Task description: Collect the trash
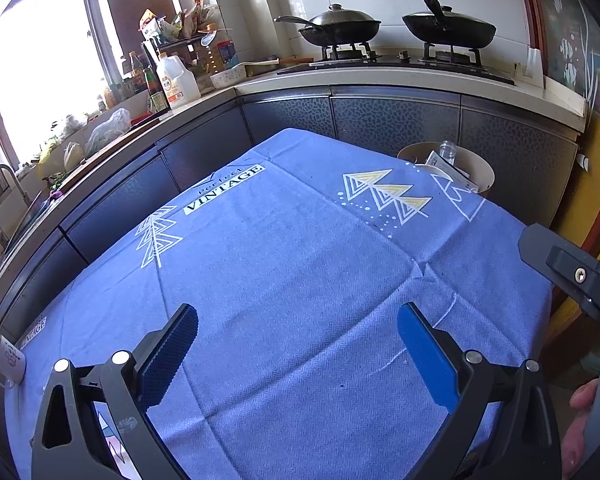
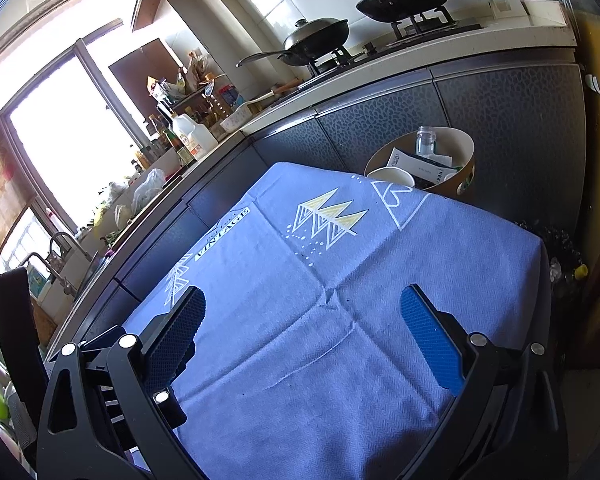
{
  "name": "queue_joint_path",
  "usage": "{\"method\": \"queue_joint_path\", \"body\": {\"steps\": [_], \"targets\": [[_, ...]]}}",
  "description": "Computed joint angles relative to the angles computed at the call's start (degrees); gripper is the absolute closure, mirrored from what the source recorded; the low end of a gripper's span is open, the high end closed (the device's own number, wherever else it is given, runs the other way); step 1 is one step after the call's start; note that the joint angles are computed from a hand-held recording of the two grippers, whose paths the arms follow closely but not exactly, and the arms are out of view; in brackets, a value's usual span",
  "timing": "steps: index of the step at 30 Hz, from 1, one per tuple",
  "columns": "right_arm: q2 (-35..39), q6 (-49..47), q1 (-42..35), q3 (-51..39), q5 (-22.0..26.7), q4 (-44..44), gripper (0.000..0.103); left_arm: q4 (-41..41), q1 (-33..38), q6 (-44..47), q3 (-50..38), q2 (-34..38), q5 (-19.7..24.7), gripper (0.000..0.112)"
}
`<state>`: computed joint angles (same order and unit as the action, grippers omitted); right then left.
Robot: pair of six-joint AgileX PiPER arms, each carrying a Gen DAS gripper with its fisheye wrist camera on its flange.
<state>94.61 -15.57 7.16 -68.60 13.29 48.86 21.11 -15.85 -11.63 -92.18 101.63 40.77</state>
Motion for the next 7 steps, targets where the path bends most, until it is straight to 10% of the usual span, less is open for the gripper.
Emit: {"method": "queue_joint_path", "body": {"steps": [7], "targets": [[0.27, 0.04, -0.23, -0.31, 0.24, -0.04, 0.006, -1.13, 0.26, 0.71, -0.63, 0.39, 0.81, 0.013]]}}
